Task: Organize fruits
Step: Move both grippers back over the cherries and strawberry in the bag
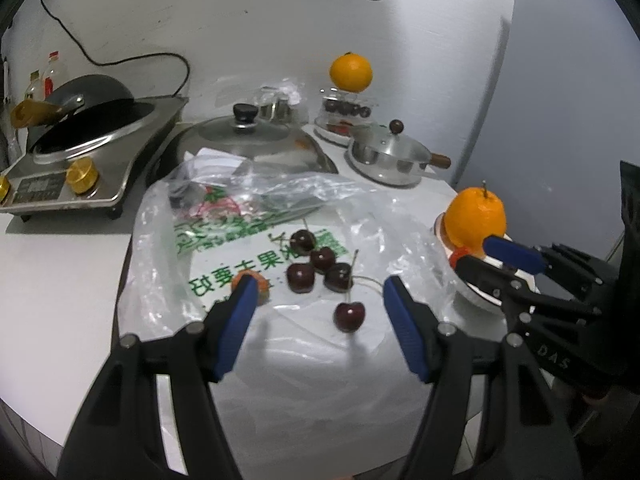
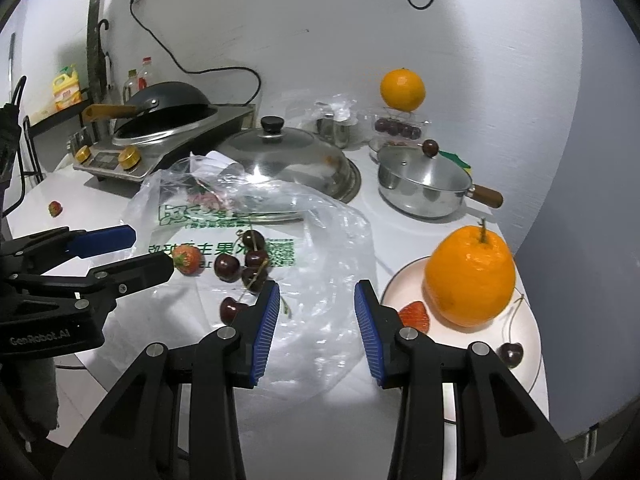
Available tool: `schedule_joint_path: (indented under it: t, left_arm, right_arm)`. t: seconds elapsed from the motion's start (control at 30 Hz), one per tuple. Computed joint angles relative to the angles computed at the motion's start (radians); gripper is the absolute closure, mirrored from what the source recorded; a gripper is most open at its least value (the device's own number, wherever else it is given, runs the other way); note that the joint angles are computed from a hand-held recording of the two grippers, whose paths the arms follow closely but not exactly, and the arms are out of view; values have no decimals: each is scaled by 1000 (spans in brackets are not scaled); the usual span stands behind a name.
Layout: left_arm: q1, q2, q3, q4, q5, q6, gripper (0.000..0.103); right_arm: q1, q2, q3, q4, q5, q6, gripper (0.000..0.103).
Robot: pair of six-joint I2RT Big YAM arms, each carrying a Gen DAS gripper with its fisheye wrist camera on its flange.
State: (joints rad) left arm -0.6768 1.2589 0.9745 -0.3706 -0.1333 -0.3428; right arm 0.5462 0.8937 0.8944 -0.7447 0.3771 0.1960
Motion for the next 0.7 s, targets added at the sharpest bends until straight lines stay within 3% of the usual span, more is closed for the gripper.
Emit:
schedule_joint_path:
  t: [0.7]
  left_arm:
    - [85,-1,-34,6,40,8,36]
  right_arm:
    - [54,131,34,42,-43,25,62]
